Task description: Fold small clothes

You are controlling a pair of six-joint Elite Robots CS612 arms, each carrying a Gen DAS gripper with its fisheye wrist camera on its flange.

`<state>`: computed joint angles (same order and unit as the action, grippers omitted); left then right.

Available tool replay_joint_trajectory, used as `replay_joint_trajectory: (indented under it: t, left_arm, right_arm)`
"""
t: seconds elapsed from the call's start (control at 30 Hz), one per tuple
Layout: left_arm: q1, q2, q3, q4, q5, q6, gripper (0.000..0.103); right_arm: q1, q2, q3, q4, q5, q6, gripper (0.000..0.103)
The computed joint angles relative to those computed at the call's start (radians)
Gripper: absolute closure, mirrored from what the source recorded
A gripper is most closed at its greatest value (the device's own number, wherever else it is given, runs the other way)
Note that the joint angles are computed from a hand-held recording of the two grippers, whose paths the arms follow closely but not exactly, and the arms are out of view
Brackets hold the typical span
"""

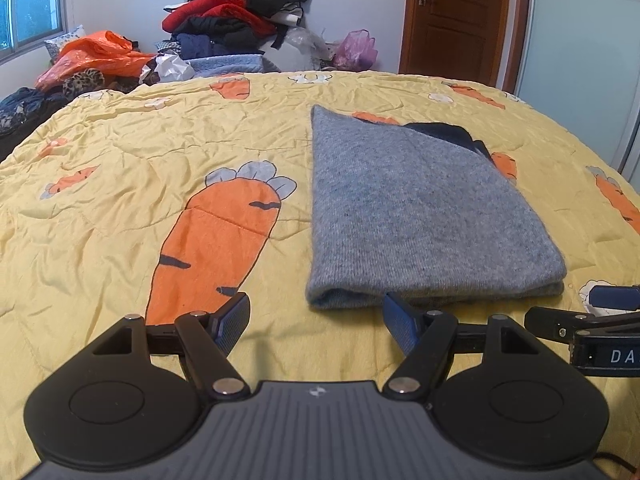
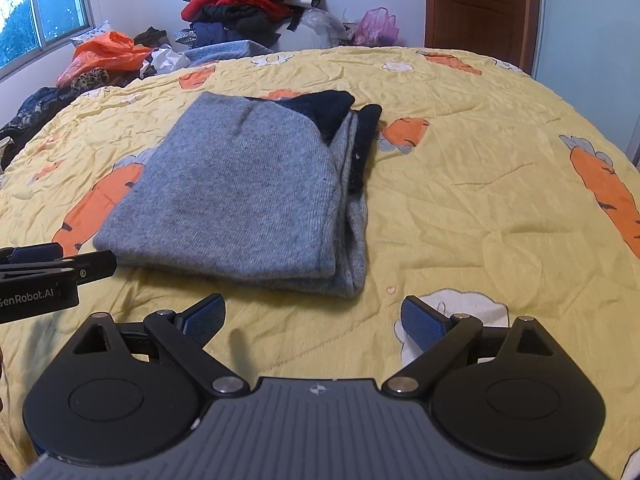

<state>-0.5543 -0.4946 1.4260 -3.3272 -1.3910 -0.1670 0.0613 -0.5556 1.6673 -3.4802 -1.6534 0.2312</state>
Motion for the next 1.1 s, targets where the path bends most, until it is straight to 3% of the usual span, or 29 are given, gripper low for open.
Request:
replay_joint_trajectory:
  t: [0.57,1.0,1.1]
  left_arm:
    - [-0.005,-0.013,0.048,-0.027,0.038,-0.015,0.030]
    - [-0.011,-0.011,0.054,-0.010,0.075,-0.024,0.029]
    - [-0.010,-0.010,0.054,-0.004,0.070,-0.033,0.024]
  right_arm:
    - [0.008,-0.009,0.038,-0.043,0.018,0.017,0.008]
    - [0.017,-0.008,0.039,-0.041,0.015,-0.037,0.004]
    - [0.016,-0.008,0.037,-0.037,0.035,-0.048,0.001]
